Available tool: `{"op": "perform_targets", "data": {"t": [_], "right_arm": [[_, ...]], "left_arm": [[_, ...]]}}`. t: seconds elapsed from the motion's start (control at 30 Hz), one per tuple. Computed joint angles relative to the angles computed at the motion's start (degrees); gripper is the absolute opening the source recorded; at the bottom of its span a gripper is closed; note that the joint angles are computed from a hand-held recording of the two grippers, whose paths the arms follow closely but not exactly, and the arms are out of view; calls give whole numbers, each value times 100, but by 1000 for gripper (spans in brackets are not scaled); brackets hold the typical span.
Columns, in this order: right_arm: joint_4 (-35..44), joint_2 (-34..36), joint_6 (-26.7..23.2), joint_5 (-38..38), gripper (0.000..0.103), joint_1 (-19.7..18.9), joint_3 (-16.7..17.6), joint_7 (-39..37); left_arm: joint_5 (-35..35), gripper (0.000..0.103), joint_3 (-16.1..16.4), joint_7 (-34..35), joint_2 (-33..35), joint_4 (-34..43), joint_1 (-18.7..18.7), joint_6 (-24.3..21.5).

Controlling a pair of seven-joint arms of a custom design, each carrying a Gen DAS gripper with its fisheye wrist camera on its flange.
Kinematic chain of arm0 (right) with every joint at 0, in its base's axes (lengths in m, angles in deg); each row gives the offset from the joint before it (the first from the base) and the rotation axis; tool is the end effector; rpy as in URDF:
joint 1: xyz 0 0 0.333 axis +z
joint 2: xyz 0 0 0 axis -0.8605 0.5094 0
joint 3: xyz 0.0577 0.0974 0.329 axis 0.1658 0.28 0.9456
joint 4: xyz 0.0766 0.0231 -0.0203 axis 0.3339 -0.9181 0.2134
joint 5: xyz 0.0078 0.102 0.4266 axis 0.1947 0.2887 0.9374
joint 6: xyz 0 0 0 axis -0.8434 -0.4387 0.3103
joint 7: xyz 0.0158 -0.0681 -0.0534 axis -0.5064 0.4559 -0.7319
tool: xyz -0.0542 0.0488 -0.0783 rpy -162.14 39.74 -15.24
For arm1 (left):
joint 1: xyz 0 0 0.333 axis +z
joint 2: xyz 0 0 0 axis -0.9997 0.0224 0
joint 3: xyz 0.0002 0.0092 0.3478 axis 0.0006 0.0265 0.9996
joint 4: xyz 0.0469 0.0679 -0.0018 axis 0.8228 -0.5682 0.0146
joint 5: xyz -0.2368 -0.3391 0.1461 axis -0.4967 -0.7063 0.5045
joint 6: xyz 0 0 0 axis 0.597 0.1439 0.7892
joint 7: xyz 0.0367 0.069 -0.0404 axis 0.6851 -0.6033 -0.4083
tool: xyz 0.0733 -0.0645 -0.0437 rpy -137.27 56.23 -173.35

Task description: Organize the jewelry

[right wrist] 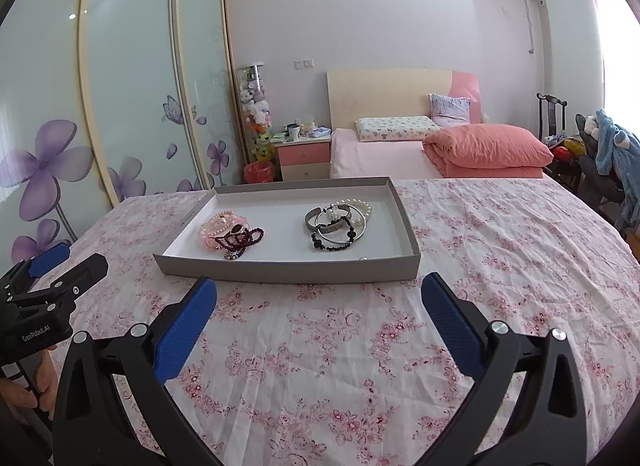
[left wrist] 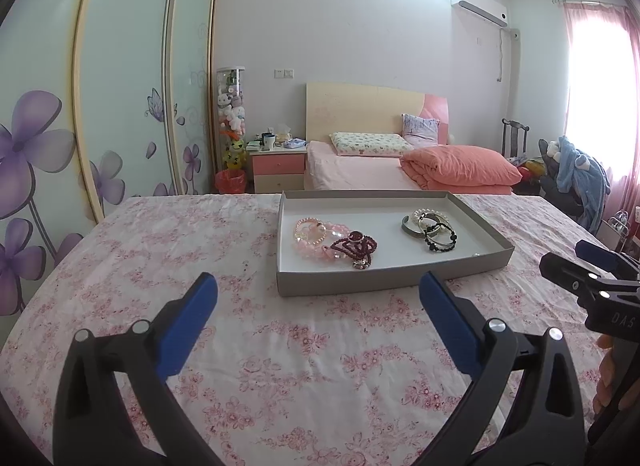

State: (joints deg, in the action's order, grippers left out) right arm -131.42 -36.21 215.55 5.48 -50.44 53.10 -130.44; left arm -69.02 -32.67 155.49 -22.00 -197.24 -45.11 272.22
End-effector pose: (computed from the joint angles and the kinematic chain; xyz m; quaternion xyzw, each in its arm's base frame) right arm 0.4625 0.2480 0.5283 -0.5861 0.6279 -0.3255 0.3952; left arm 0.5011 -0.2483 0.5102 -0.5519 0.6481 -0.4072 0.3310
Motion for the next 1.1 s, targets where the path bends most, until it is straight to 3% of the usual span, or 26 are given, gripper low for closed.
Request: {"op": "perform_targets", "data": {"t": [1.1], "right_arm": [[36,16,15,37,101,16,-1,-56]], "left_arm": [[175,99,-177,-210,0,46,219,-61]]}}
